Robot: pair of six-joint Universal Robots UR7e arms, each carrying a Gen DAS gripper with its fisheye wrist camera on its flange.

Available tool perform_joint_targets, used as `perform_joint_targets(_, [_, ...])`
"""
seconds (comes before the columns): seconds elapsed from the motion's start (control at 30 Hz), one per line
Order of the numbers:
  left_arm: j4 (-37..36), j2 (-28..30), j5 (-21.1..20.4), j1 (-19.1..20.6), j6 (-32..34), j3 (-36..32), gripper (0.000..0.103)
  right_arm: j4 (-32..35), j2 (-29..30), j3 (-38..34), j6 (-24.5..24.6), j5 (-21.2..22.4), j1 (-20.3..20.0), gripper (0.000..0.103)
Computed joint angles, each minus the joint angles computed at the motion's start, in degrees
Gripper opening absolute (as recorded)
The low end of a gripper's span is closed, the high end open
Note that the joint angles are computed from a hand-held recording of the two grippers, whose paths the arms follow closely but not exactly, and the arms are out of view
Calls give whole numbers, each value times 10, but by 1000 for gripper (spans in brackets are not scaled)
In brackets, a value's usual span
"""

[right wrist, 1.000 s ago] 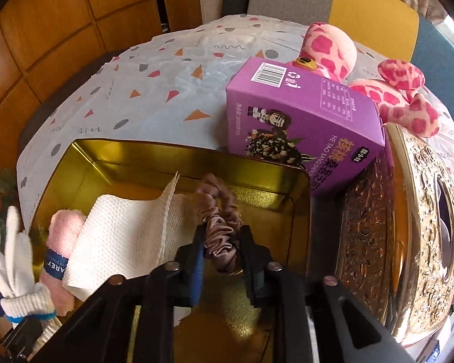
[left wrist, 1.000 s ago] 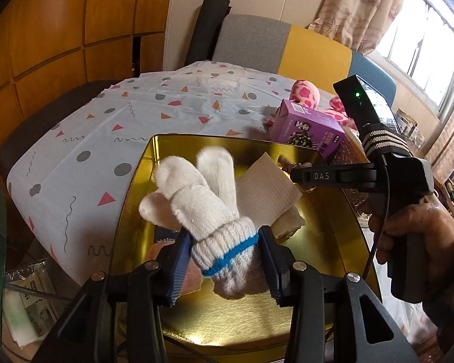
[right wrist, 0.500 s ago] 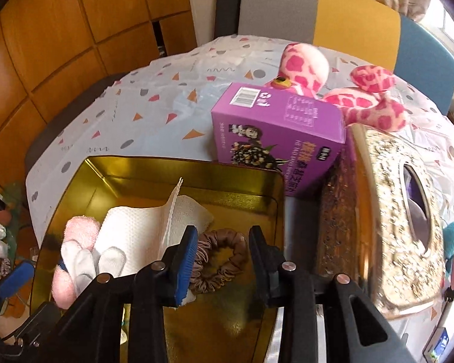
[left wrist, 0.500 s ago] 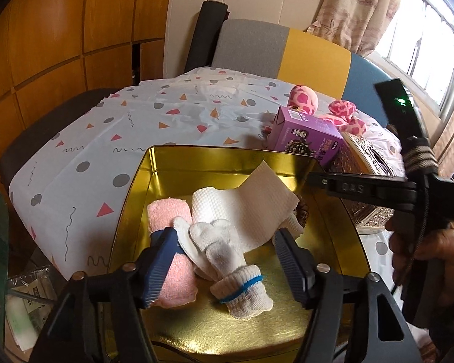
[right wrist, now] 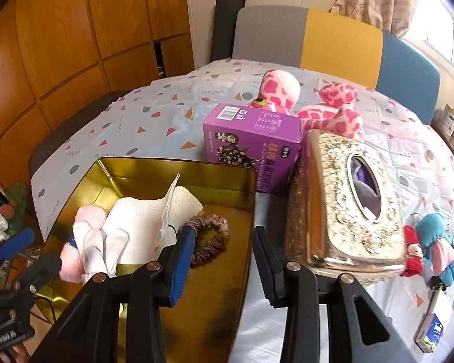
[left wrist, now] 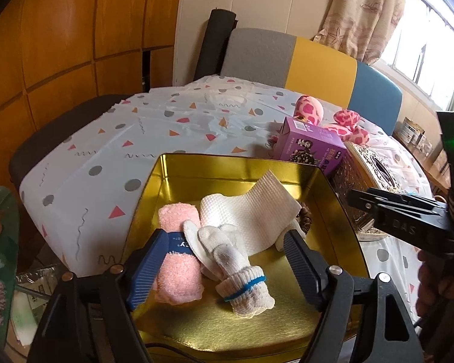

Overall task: Organize soft objects
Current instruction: 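Open the right tool to release the brown scrunchie in the tray, then move both tools back toward the red sock and black hair tie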

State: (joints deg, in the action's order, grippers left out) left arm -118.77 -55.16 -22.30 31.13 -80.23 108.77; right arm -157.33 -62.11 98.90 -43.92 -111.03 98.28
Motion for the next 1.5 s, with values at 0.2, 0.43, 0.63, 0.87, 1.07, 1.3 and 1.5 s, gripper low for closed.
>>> perform_joint_targets(0.2, [60, 4, 5, -5, -35, -16, 79, -17, -27, 16, -14, 11, -9, 40])
perform_joint_targets(0.43, [90, 16, 10, -12, -45, -32, 87, -32, -55, 18, -18, 15, -27, 40])
perform_joint_targets(0.63, [77, 28, 15, -16, -18, -43, 89, -48, -67, 1, -18, -1, -50, 40])
perform_joint_targets(0.87, [52, 48, 8, -15, 25, -63, 89, -68, -76, -30, -11, -20, -83, 40])
perform_joint_targets(1.07, [13, 70, 5, -15, 92, -82, 89, -86, -81, -65, 8, -29, -113, 40])
perform_joint_targets(1.3, [-78, 111, -10, -17, 211, -114, 89, -138, -65, -124, 36, -44, -158, 41])
perform_joint_targets(1.5, [-113, 159, -19, -16, 290, -166, 89, -76, -64, -175, 178, -52, -208, 41])
